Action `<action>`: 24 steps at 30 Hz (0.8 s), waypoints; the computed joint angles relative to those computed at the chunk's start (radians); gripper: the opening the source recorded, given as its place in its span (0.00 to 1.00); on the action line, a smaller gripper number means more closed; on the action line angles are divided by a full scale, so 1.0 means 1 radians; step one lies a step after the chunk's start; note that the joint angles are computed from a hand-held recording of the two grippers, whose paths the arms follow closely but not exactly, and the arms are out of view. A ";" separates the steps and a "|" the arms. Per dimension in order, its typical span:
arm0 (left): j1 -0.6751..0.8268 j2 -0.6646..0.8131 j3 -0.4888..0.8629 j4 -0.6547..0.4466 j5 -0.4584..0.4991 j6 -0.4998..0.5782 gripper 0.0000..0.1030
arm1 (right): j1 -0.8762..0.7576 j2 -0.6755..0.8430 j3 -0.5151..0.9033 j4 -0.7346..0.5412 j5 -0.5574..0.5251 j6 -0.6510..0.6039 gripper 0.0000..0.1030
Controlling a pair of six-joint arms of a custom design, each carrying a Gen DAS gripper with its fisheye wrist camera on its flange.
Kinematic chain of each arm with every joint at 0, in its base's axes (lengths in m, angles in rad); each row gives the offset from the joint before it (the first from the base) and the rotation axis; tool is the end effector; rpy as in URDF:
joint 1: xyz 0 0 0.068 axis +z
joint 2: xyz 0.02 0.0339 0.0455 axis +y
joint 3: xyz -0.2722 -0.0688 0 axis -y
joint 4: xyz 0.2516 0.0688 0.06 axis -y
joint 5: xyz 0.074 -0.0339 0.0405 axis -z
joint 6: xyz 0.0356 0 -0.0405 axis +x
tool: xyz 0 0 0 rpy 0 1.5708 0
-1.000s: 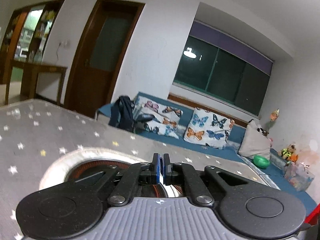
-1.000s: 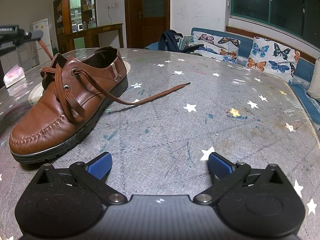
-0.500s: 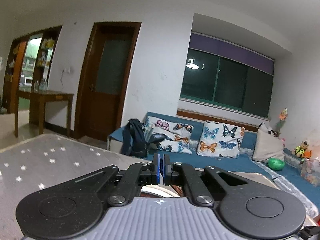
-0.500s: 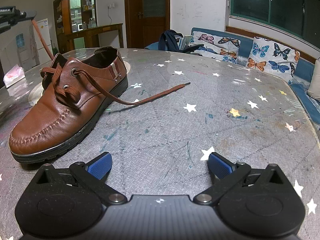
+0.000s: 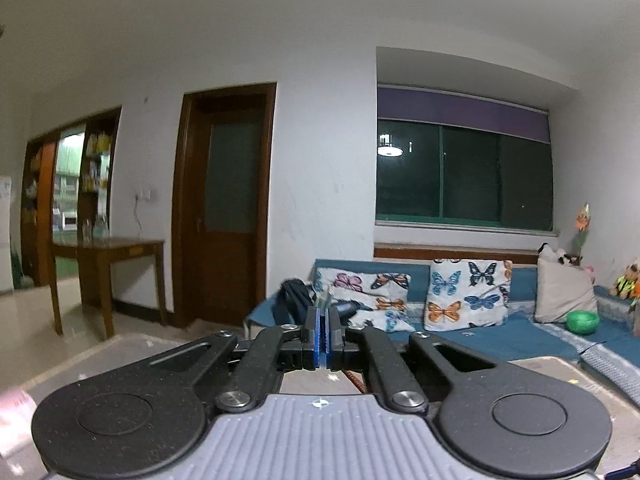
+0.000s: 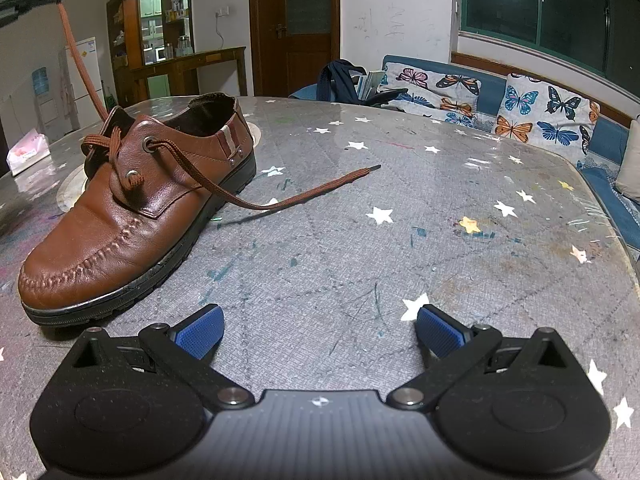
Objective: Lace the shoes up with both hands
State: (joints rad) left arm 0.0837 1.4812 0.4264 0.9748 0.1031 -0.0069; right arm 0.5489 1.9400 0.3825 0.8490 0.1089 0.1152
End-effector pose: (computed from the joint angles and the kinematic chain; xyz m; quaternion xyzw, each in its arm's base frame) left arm 0.2804 0.0198 0.1866 0.0017 0.7347 -0.0118 0.6783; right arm 0.2278 0.1348 0.0454 -0.1730 0.8908 0.0893 0.4106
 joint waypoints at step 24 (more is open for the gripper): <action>-0.043 0.000 0.119 -0.148 -0.241 0.141 0.03 | 0.001 0.001 0.000 0.001 0.001 0.001 1.00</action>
State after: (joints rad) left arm 0.0409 1.4813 0.5450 0.8264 -0.1382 0.1346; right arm 0.5504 1.9408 0.3823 0.8499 0.1102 0.1161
